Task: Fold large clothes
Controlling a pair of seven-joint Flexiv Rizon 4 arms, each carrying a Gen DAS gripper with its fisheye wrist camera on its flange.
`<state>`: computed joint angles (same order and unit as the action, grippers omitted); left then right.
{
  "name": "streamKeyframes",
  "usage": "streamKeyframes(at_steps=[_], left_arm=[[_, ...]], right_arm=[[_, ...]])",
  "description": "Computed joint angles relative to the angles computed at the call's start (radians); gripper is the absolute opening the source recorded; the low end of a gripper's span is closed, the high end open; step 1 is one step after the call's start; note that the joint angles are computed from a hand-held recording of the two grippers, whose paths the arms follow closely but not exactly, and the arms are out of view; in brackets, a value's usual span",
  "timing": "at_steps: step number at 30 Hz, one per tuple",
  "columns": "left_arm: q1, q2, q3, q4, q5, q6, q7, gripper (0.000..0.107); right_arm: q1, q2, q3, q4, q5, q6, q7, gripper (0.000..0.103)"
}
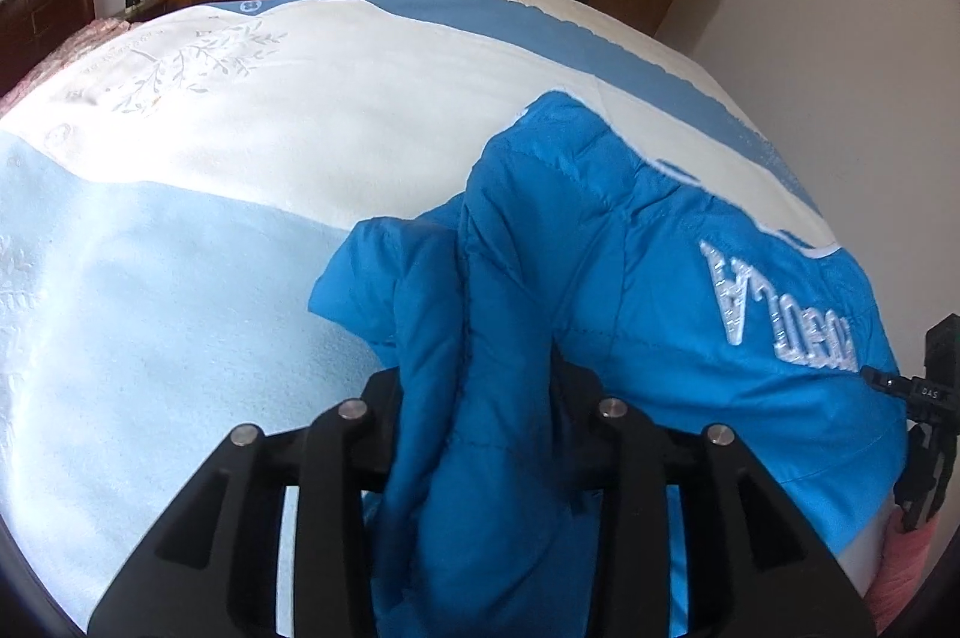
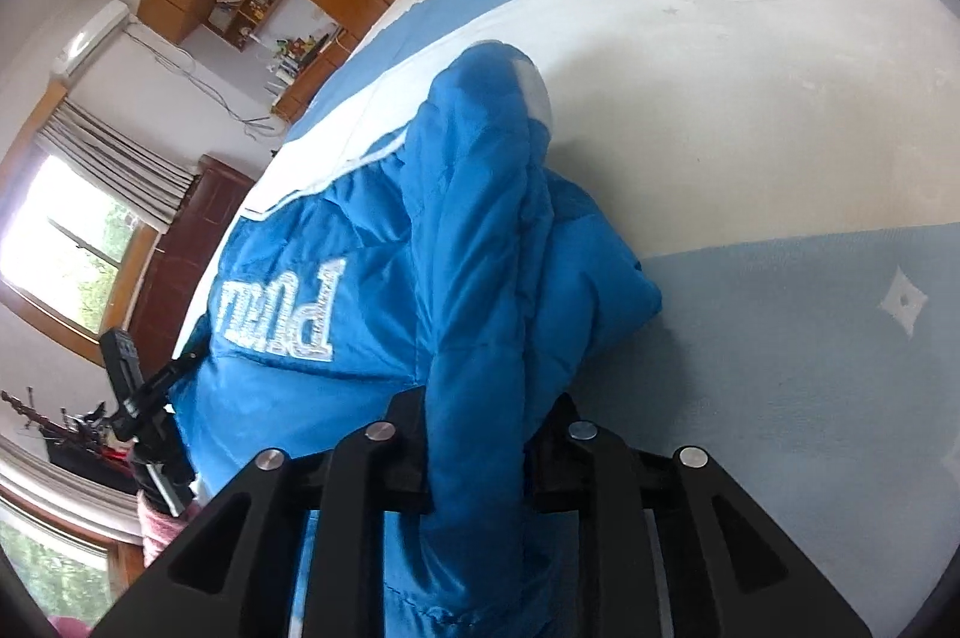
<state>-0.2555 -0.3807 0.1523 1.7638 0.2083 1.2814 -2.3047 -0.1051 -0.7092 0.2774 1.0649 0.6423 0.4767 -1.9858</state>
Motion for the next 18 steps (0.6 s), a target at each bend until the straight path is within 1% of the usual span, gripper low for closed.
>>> streamKeyframes(at_steps=[2, 6, 8, 10, 12, 13, 15, 16, 17, 18], left_arm=[[-0.02, -0.005, 0.024, -0.011, 0.036, -0.01, -0.019, 0.036], [-0.035, -0.005, 0.045, -0.007, 0.076, 0.002, -0.065, 0.037], [-0.039, 0.002, 0.047, 0.001, 0.085, 0.003, -0.086, 0.038], [-0.036, 0.007, 0.041, -0.004, 0.087, -0.011, -0.091, 0.04], [-0.037, 0.036, 0.035, 0.004, 0.088, -0.044, -0.099, 0.041], [-0.04, 0.05, 0.034, 0.004, 0.097, -0.062, -0.11, 0.043], [-0.049, 0.076, 0.037, 0.0, 0.13, -0.094, -0.148, 0.043], [-0.067, 0.101, 0.047, -0.002, 0.174, -0.121, -0.187, 0.043], [-0.075, 0.112, 0.049, -0.011, 0.212, -0.139, -0.218, 0.042], [-0.107, 0.139, 0.065, -0.026, 0.291, -0.177, -0.276, 0.042]], right_arm=[[0.006, 0.006, 0.0, 0.021, 0.004, 0.033, -0.008, 0.023], [-0.01, -0.002, 0.009, 0.026, 0.025, 0.034, -0.02, 0.025], [0.0, 0.018, 0.005, 0.055, 0.016, 0.071, -0.039, 0.027], [0.013, 0.04, -0.005, 0.089, 0.0, 0.118, -0.047, 0.034], [0.024, 0.063, -0.017, 0.119, -0.021, 0.162, -0.044, 0.04], [0.026, 0.088, -0.019, 0.152, -0.027, 0.2, -0.054, 0.04], [0.037, 0.135, -0.029, 0.212, -0.046, 0.269, -0.051, 0.04], [0.04, 0.155, -0.033, 0.239, -0.056, 0.302, -0.054, 0.04], [0.051, 0.184, -0.04, 0.279, -0.07, 0.358, -0.056, 0.04], [0.059, 0.214, -0.044, 0.323, -0.08, 0.424, -0.063, 0.04]])
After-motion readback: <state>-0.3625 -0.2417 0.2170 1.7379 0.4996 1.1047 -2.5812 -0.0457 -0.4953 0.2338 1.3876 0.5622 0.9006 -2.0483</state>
